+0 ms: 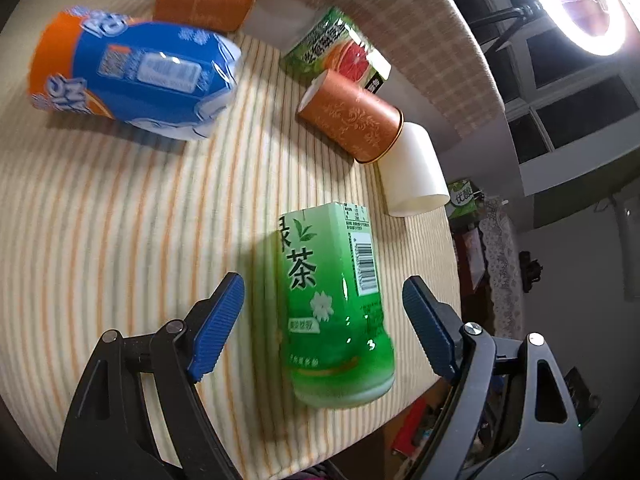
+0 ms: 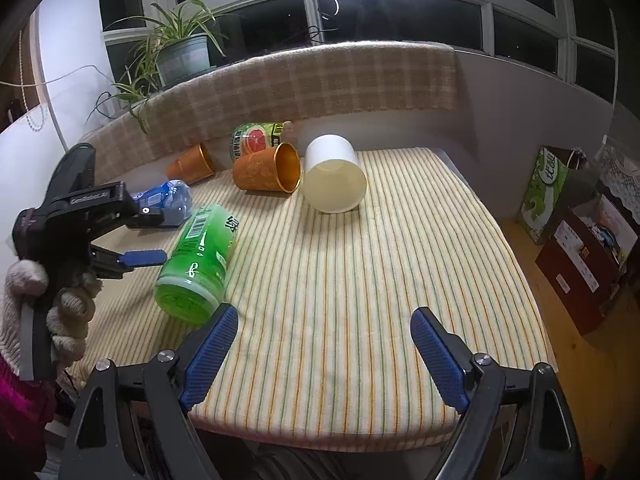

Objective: Flip cup upright
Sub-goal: 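Move the left gripper to the lying green bottle and close on it, then lift and rotate the green bottle upright with the left gripper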

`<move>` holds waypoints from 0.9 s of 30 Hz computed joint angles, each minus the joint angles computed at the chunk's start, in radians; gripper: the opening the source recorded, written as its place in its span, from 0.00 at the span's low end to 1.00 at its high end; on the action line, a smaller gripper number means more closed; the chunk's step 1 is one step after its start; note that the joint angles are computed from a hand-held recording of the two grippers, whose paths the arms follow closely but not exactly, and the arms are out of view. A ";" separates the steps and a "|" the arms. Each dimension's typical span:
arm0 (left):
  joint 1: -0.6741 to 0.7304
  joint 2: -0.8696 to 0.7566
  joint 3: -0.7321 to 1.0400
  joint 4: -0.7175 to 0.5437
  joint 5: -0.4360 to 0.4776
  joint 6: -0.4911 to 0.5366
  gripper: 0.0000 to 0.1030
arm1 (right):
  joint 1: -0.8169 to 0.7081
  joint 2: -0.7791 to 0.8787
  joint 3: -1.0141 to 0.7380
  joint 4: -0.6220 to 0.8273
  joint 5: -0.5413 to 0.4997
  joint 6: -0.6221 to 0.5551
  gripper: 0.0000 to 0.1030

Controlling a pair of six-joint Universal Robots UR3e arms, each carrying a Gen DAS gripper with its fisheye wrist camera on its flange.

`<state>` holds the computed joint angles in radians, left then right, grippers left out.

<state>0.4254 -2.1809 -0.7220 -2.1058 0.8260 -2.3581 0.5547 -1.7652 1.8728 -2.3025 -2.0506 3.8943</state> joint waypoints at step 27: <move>-0.056 0.075 -0.168 0.193 0.005 -0.030 0.58 | -0.031 -0.034 0.043 0.008 0.004 0.011 0.87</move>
<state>0.3690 -2.1054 -0.8901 -1.9129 0.8311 -2.3876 0.5242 -1.7994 1.9161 -2.2942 -2.0467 3.9058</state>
